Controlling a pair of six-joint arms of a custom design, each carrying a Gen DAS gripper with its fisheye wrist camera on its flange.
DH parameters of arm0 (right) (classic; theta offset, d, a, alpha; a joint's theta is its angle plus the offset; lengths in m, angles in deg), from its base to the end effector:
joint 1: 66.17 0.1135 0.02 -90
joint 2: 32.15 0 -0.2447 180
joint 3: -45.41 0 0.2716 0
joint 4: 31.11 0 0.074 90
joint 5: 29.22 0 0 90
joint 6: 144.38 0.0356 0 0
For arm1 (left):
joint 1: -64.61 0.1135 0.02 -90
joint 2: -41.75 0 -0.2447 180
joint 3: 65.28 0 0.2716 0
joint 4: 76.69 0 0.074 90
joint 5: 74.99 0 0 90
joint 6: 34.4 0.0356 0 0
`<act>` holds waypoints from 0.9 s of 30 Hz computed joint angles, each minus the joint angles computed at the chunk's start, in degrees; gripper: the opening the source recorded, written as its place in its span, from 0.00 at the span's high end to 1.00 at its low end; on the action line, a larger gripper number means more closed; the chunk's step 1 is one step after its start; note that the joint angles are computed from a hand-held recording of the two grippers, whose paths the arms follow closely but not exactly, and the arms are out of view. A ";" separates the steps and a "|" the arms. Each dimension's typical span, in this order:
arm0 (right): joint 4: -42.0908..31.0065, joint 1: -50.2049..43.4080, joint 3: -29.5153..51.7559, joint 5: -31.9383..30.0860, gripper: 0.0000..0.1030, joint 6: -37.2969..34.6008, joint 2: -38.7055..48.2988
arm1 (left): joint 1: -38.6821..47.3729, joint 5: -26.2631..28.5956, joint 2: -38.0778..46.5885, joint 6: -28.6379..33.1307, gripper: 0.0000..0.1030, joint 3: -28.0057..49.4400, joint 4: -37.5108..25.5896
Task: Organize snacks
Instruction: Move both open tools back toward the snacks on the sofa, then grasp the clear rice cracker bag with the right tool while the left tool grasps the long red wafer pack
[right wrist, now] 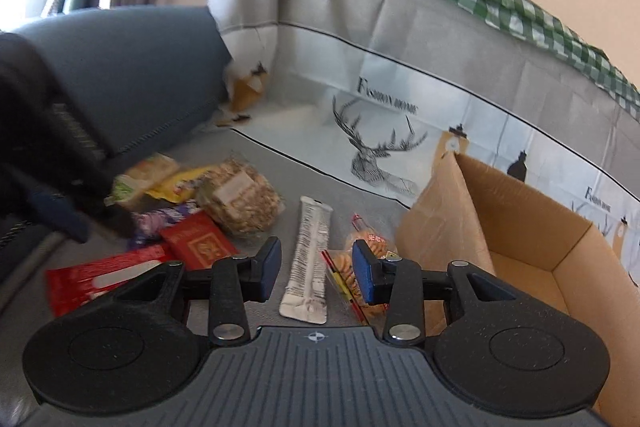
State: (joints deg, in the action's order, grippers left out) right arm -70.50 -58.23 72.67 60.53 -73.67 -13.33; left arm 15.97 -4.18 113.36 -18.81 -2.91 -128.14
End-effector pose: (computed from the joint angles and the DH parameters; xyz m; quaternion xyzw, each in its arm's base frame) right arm 0.1496 0.0210 0.1759 -0.2059 0.8454 -0.0468 0.4906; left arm 0.1829 -0.1901 0.2082 -0.2538 0.9205 -0.1424 0.2607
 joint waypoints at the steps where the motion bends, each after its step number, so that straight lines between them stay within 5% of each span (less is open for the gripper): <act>1: 3.47 1.24 -0.27 1.96 0.58 0.64 3.39 | 0.06 0.11 0.36 0.11 0.58 0.13 -0.06; 6: 21.51 4.83 0.44 10.20 0.51 1.26 23.40 | 0.31 0.72 2.60 1.07 0.56 1.32 -0.48; 10: 27.81 5.42 2.91 12.05 0.51 1.13 35.96 | 1.52 4.05 6.84 3.31 0.23 3.81 -1.97; 13: 29.63 5.39 4.20 12.88 0.53 1.86 41.05 | 1.69 4.45 10.27 5.26 0.22 6.25 -4.50; 19: 32.46 4.59 1.94 9.90 0.99 -0.96 38.67 | 1.71 3.95 12.37 7.14 0.21 7.38 -5.25; 27: 24.30 3.03 -2.41 3.96 1.00 -6.01 21.72 | 1.31 4.69 15.26 9.43 0.17 9.62 -7.26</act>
